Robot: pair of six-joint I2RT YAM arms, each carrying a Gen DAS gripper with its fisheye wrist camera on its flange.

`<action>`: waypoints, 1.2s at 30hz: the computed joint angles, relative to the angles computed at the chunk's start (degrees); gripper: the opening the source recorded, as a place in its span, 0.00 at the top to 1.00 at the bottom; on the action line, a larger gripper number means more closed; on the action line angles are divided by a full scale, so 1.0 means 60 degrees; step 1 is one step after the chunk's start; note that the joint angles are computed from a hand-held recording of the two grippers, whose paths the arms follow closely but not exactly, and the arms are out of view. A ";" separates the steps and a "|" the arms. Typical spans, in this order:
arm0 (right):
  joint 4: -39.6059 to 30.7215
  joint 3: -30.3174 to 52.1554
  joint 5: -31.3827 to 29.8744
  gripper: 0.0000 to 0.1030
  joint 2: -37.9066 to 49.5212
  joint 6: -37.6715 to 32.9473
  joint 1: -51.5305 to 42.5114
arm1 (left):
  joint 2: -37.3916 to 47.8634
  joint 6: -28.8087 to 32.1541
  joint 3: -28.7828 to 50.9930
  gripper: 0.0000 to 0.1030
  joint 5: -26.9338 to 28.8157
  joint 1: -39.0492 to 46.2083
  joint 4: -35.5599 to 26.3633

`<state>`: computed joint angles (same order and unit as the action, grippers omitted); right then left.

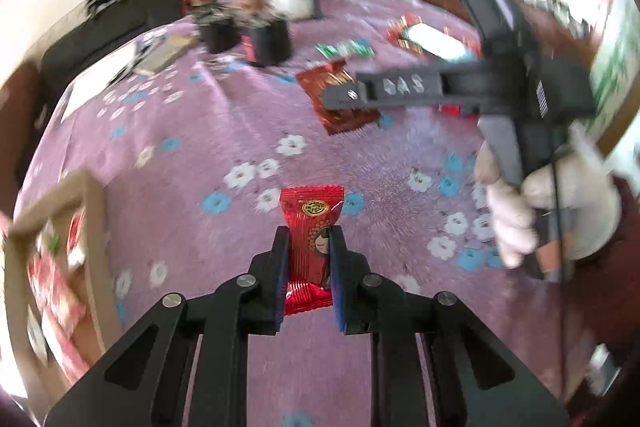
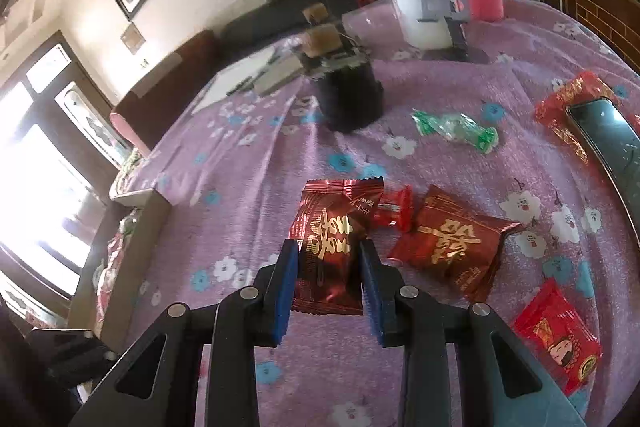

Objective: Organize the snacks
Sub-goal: 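Grasp a red candy with the left tool while the right tool grasps a red gold-print packet, then carry both red snacks over the cardboard tray and open both tools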

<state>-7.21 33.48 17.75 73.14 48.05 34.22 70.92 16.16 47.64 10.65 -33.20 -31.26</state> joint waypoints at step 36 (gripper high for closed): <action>-0.2903 1.1130 -0.1013 0.70 0.8840 -0.1070 0.4673 | 0.2856 0.1362 0.1455 0.82 0.2703 0.9739 -0.0553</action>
